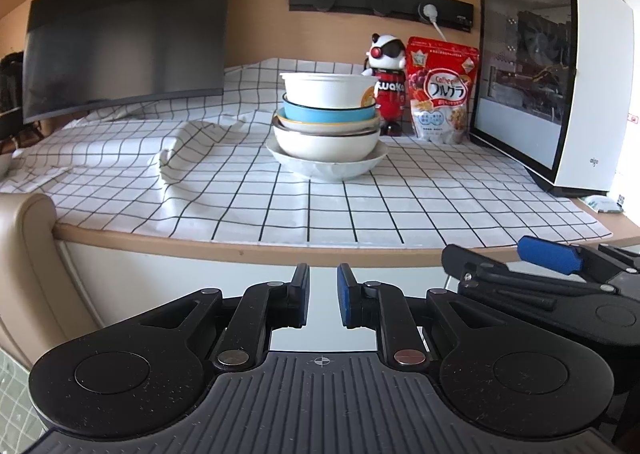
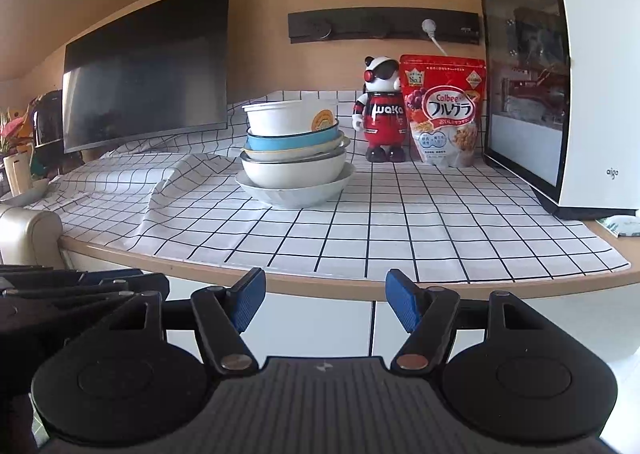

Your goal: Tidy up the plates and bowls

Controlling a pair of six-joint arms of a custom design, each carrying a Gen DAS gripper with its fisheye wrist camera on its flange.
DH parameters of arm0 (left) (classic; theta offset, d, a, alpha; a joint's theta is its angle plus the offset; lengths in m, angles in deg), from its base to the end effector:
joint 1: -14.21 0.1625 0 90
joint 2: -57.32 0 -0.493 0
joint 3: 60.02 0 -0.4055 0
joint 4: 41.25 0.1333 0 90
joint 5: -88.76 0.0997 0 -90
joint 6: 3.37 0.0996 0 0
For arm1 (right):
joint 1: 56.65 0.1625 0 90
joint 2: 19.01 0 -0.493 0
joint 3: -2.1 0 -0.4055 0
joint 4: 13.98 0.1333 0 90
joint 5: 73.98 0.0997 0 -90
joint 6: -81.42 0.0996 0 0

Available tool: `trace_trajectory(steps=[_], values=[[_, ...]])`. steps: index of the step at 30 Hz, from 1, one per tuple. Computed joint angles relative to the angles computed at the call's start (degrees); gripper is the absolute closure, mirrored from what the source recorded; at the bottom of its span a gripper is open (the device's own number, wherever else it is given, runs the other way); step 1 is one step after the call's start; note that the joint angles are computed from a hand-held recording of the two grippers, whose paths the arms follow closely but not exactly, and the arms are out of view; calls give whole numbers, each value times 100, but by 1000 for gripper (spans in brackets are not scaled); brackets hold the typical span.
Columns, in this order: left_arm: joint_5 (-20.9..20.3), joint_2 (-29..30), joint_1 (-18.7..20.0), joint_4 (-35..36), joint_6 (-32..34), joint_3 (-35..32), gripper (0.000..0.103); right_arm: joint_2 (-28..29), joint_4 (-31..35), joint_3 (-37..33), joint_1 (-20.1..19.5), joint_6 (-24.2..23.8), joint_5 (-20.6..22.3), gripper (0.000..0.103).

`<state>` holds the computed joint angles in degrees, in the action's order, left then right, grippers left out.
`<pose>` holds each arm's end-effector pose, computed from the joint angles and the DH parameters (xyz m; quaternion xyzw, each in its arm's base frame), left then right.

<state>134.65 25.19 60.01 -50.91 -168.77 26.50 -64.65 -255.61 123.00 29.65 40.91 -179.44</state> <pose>-0.2969 -0.5960 -0.0261 0.2940 0.8162 -0.4334 0.2440 0.0701 -0.5704 0.1971 0.1670 -0.7653 0.5278 0.3285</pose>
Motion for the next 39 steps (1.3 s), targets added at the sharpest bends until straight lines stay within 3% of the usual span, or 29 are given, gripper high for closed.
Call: trace_trajectory(steps=[39], values=[[126,22,2,-12,16,-37,85,-59,55,-13,-2,111,-96,36]])
